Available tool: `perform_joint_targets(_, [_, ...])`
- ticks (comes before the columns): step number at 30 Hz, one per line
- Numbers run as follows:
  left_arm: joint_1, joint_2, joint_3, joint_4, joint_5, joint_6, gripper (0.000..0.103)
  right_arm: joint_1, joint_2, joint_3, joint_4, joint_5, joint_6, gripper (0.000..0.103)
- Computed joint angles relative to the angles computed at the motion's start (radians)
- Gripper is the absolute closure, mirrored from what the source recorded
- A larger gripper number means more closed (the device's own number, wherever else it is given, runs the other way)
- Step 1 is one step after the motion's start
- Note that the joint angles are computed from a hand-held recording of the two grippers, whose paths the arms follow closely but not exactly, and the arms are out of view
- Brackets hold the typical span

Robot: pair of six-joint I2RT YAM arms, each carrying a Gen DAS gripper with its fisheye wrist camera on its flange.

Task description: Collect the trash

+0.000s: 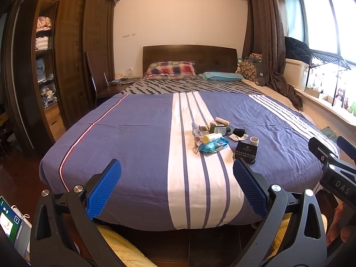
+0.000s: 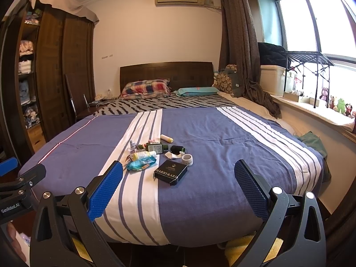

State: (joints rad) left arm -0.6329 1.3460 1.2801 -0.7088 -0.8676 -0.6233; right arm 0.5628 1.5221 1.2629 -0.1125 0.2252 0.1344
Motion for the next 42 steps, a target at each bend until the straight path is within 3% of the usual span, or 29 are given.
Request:
perform_joint_targets(32, [0.018, -0.008, -0.014, 0.009, 0.011, 0.010, 0.008, -0.015, 0.005, -0.005, 0.023, -0.010, 0.013, 0.003])
perform_joint_targets(42, [0.114, 0.039, -0.063, 0.082, 0.122, 0.049, 0.008, -0.057, 0.114, 0.031, 0.022, -0.078, 0.012, 0.003])
